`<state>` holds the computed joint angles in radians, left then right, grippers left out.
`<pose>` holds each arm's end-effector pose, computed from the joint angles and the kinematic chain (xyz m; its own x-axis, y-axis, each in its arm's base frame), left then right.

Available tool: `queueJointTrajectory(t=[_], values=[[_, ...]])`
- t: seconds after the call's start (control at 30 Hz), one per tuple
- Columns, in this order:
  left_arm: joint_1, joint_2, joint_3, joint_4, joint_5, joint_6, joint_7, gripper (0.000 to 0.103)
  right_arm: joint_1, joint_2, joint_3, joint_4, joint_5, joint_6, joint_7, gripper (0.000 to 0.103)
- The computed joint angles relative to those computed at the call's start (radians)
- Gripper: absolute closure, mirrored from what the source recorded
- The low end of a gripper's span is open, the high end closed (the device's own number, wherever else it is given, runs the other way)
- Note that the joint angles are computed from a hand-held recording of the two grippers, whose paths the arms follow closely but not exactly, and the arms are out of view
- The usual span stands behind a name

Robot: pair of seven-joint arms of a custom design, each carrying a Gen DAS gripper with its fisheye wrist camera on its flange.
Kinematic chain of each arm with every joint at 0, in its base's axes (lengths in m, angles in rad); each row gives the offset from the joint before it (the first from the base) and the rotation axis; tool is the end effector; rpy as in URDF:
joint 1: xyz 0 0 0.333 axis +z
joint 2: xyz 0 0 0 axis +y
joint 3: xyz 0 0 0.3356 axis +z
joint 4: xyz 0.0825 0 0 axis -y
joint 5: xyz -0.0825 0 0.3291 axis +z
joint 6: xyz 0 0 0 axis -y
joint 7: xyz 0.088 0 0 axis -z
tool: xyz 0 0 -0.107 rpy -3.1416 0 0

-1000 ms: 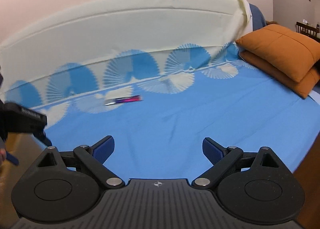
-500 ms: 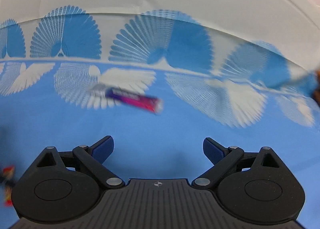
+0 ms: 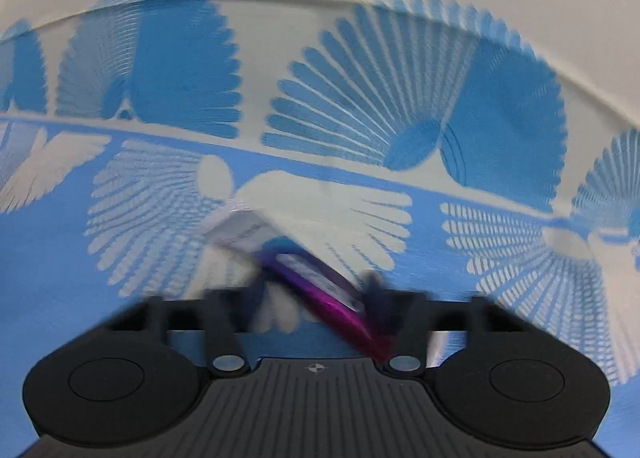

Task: Organize snacks
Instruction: 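Grasp the red-gold candy with left gripper while right gripper grasps the purple-pink tube, then carry the red-gold candy and purple-pink tube with both grippers over the box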

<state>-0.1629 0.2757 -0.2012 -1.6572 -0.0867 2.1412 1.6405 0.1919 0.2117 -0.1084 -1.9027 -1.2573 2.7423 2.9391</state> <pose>0.5785 -0.2091 0.5109 -0.3818 -0.9163 0.1205 -0.9110 0.3512 -0.2161 0.5896 0.0920 0.4857 -0.2910 -0.9460 0.1429 -0.5846 0.0575 -0.8093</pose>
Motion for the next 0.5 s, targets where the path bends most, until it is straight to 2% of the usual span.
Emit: queueJointTrajectory(t=[0.1, 0.23, 0.4, 0.5], values=[[0.009, -0.073, -0.004, -0.083, -0.013, 0.066, 0.050, 0.084, 0.024, -0.054, 0.015, -0.036, 0.021, -0.049, 0.093, 0.098], [0.026, -0.164, 0.001, -0.149, -0.047, 0.107, 0.126, 0.084, 0.036, -0.218, 0.075, -0.169, 0.023, -0.140, 0.299, 0.099], [0.040, -0.280, 0.021, -0.219, -0.099, 0.104, 0.216, 0.084, 0.047, -0.437, 0.219, -0.335, 0.093, -0.309, 0.456, 0.099], [0.045, -0.363, 0.042, -0.269, -0.145, 0.092, 0.279, 0.084, 0.073, -0.520, 0.328, -0.373, 0.158, -0.461, 0.461, 0.099]])
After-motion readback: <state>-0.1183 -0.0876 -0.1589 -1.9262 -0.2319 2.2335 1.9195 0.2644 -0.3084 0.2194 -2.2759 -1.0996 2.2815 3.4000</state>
